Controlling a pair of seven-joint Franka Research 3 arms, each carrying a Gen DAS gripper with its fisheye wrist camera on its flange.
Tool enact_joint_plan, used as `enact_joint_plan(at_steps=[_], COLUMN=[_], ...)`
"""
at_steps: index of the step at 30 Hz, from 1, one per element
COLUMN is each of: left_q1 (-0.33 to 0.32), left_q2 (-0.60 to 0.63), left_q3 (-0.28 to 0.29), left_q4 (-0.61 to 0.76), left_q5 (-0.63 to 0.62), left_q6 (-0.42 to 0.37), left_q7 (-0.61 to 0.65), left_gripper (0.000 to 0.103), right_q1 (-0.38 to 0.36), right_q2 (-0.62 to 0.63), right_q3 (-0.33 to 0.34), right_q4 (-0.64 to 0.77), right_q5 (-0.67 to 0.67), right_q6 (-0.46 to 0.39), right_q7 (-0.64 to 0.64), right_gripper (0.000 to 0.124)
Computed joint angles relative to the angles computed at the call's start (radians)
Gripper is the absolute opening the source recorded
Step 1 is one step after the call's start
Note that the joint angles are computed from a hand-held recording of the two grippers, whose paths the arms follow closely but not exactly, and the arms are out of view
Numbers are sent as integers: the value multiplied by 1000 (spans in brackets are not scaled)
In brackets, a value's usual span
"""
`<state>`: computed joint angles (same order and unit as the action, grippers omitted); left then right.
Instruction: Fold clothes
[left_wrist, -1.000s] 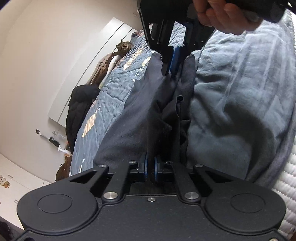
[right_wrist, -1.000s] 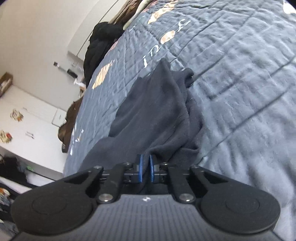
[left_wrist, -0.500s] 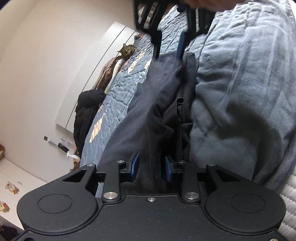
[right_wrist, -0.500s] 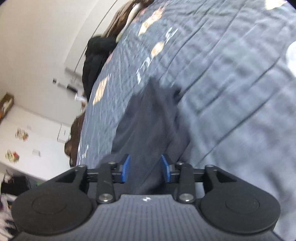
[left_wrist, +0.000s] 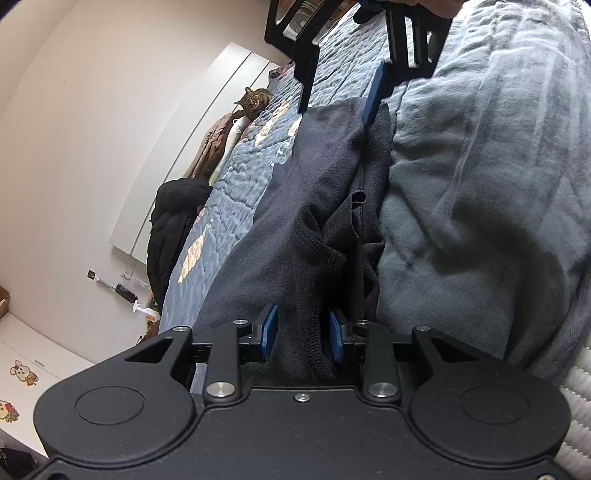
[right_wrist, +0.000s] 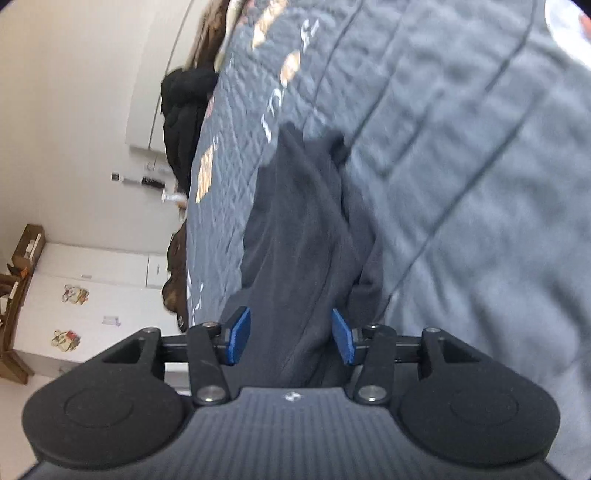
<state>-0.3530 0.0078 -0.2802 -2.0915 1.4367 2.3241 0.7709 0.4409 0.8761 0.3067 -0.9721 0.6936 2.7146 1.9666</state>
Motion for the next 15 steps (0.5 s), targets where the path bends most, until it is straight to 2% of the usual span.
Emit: enact_joint_plan(at_steps=[3,8,10,12,15], left_q1=[0,1,2,3,3], left_q2=[1,-9,-9,-8,-2], left_q3=[0,-1,-1,-1,-1], left_q4=[3,-3,-2,-1,2], left_q5=[-8,-17,-19,-19,-17], left_q6=[0,2,5,6,4], left_q7=[1,5,5,5,7], left_gripper=[30,31,31,31,31], right_q1=[20,47,58,68,68], right_q2=[7,37,35,37,67], right_q3=[-21,-55,-75,-96,-97], right_q4=[10,46,40,39,81], right_q5=[-31,-73,-98,-132,-162], right_q6=[-12,21,52,64,46], right_q7=[11,78,107,136,169], right_gripper=[48,48,44,31,30])
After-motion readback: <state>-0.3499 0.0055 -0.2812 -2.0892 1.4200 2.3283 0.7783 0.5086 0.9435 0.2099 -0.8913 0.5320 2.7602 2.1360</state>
